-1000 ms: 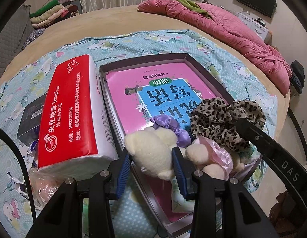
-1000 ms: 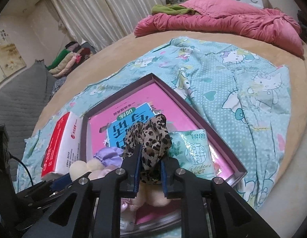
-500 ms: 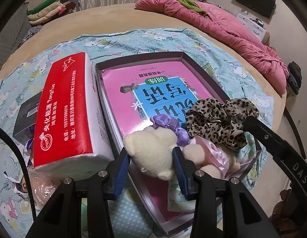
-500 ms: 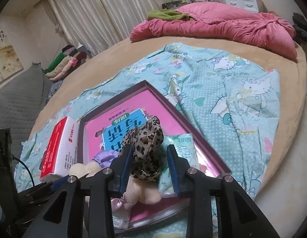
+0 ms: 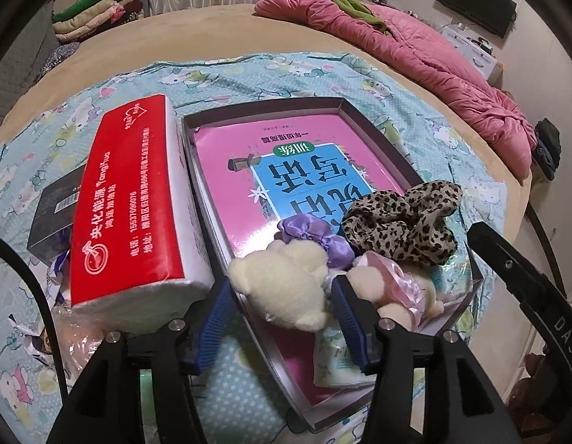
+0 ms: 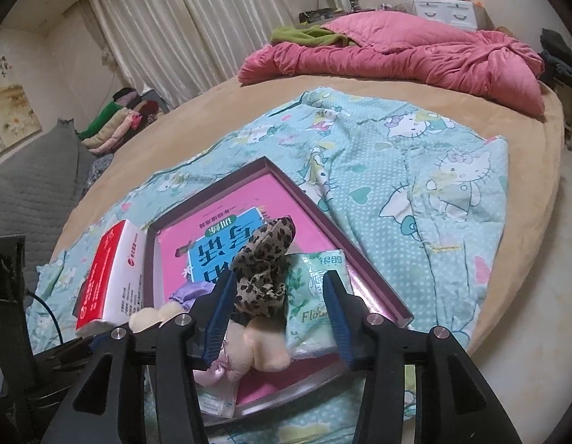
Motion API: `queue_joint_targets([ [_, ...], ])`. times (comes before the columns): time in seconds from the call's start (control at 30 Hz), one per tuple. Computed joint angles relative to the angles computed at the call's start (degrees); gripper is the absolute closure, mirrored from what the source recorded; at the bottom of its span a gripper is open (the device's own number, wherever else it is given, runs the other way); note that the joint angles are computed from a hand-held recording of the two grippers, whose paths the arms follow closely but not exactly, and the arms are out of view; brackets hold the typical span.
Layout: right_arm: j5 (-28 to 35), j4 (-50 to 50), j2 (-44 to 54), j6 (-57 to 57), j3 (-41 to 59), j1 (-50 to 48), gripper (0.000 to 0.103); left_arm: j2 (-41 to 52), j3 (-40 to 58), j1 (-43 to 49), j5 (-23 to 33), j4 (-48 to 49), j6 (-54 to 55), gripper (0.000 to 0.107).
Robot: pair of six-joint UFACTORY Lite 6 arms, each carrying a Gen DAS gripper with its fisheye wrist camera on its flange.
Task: Organize soft objects
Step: 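Lower both items onto the book and open both tools, then move both open tools back toward the remaining pile of soft items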
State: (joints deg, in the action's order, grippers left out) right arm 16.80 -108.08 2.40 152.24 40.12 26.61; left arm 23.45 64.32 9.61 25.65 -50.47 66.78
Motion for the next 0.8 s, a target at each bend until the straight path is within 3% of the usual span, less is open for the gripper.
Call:
queue_joint_targets([
  [0.8,7.9,19.7,-3.9,-19.9,1.0,5.4,0.028,-13.4,-8.0,4.0,2.6,-1.9,5.3,0.032],
])
